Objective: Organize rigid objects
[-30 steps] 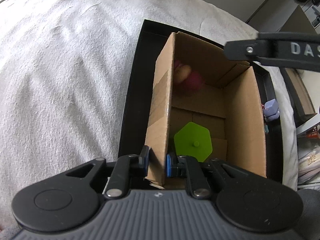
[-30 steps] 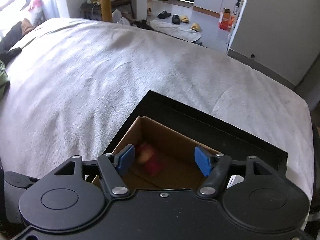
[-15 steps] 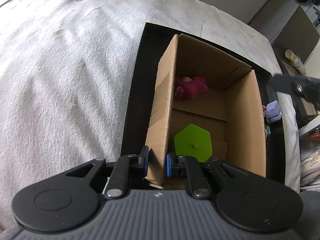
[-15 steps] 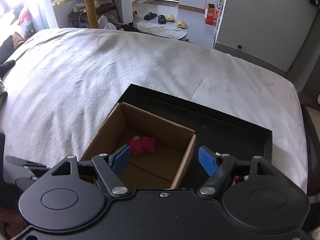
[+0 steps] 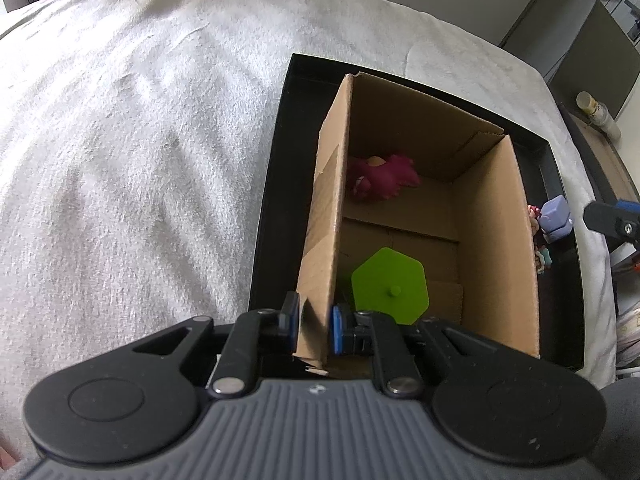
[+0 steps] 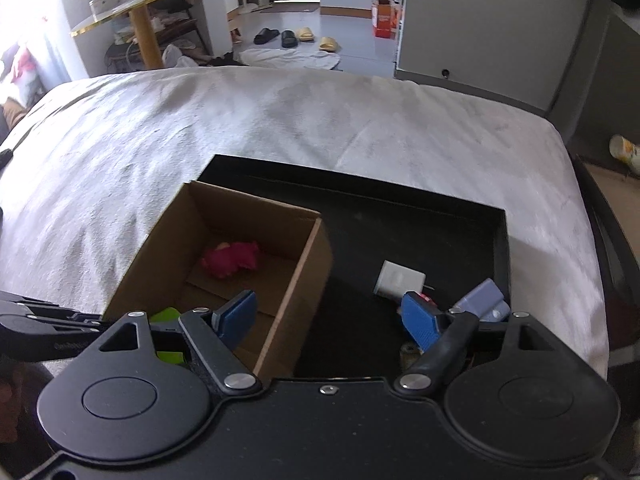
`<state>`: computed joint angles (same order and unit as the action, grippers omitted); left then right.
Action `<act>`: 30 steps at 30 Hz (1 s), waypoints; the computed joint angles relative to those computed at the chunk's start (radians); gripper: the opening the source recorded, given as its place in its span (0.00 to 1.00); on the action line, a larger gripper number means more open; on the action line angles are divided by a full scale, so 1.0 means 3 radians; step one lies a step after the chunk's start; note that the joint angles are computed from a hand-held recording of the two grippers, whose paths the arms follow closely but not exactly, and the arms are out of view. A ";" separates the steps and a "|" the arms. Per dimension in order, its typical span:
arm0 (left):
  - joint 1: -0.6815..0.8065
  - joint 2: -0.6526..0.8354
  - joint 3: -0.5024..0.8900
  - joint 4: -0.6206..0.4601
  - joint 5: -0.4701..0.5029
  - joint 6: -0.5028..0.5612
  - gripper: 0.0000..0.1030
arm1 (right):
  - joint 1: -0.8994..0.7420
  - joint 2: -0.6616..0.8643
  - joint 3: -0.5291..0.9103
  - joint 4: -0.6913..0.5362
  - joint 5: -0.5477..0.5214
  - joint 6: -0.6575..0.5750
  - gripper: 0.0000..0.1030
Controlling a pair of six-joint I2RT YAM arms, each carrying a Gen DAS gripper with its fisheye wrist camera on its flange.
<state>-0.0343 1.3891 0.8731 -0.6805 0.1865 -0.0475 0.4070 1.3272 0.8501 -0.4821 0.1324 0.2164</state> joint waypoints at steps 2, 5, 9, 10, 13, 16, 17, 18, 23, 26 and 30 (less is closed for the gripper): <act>-0.0009 -0.0012 0.0000 -0.0005 -0.0022 -0.0005 0.14 | -0.0077 -0.0066 -0.0091 0.0034 -0.0053 -0.0020 0.77; -0.0037 -0.0019 -0.0014 0.0002 -0.0065 -0.0020 0.14 | -0.0190 -0.0166 -0.0244 0.0112 -0.0112 -0.0029 0.79; -0.0081 -0.0011 -0.0007 -0.0006 -0.0134 -0.0031 0.14 | -0.0393 -0.0286 -0.0463 0.0221 -0.0238 -0.0003 0.79; -0.0109 -0.0004 0.0007 -0.0018 -0.0161 -0.0052 0.14 | -0.0442 -0.0308 -0.0514 0.0244 -0.0276 0.0008 0.79; -0.0178 0.0053 0.0070 -0.0080 -0.0243 -0.0113 0.14 | -0.0572 -0.0395 -0.0658 0.0292 -0.0387 -0.0004 0.79; -0.0223 0.0122 0.0142 -0.0166 -0.0311 -0.0169 0.14 | -0.0722 -0.0490 -0.0792 0.0327 -0.0513 -0.0020 0.79; -0.0233 0.0136 0.0159 -0.0186 -0.0331 -0.0188 0.14 | -0.0768 -0.0514 -0.0825 0.0339 -0.0545 -0.0035 0.79; -0.0245 0.0150 0.0175 -0.0207 -0.0353 -0.0214 0.14 | -0.0826 -0.0544 -0.0866 0.0355 -0.0586 -0.0056 0.79; -0.0314 0.0131 0.0201 -0.0250 -0.0465 -0.0295 0.14 | -0.1112 -0.0593 -0.1016 0.0461 -0.0809 -0.0148 0.79; -0.0399 0.0144 0.0230 -0.0283 -0.0578 -0.0337 0.14 | -0.1251 -0.0627 -0.1108 0.0527 -0.0931 -0.0184 0.79; -0.0486 0.0197 0.0296 -0.0342 -0.0697 -0.0410 0.14 | -0.1401 -0.0661 -0.1232 0.0656 -0.1065 -0.0195 0.80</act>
